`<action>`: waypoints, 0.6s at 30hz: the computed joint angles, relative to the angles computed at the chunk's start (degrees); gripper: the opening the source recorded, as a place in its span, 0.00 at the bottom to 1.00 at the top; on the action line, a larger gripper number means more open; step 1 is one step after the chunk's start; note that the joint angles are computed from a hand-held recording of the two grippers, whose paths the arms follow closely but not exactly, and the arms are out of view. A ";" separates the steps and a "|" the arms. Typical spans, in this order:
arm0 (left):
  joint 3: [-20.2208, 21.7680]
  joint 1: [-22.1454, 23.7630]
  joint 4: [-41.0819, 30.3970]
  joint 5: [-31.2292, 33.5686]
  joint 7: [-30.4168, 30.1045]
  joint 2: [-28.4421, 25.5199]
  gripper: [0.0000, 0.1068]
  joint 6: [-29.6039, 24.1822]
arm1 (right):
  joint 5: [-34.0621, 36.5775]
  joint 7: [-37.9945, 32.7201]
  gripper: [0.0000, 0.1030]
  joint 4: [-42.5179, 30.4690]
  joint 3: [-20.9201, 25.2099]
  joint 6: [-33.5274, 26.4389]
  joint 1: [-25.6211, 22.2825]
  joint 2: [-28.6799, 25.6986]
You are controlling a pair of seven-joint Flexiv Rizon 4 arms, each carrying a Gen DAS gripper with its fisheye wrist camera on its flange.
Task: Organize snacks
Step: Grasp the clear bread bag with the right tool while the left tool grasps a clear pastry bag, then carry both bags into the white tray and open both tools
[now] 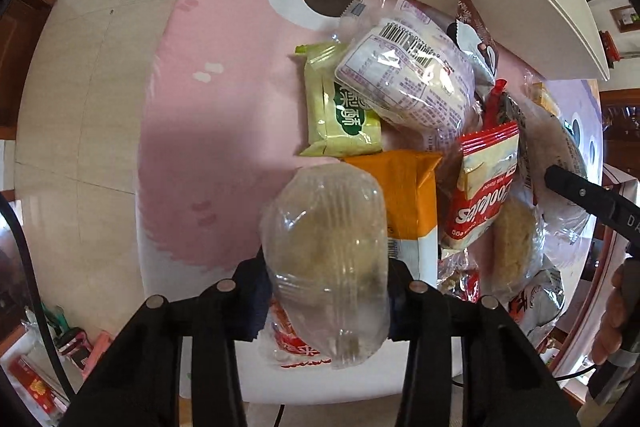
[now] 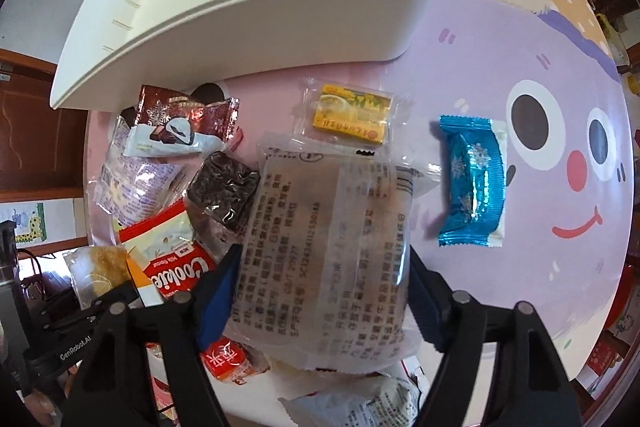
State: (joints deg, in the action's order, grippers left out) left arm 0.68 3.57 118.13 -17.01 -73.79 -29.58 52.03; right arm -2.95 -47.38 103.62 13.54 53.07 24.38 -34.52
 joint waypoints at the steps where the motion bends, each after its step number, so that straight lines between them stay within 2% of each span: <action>1: 0.33 -0.34 0.00 0.59 -0.33 0.18 0.38 0.25 | -0.25 0.17 0.68 0.74 -0.21 0.44 0.11 0.62; 7: 0.78 -0.71 1.05 2.01 -0.11 3.14 0.38 1.29 | -1.72 3.35 0.65 4.44 -0.79 3.36 1.60 3.50; 11: 0.42 -0.83 2.57 2.06 1.74 6.85 0.38 2.10 | -4.52 7.61 0.65 8.69 -1.90 7.20 3.67 6.63; 12: 0.49 -1.05 2.82 2.38 2.07 7.72 0.38 2.32 | -4.72 7.10 0.65 9.01 -1.82 6.69 2.92 7.83; 15: 0.94 -2.15 1.27 4.35 1.88 10.57 0.38 0.58 | -8.16 10.71 0.65 11.47 -2.87 9.78 4.68 10.12; 18: 0.68 -3.42 -0.78 6.25 2.23 11.83 0.38 1.16 | -13.96 15.42 0.65 14.79 -4.96 13.62 6.79 13.43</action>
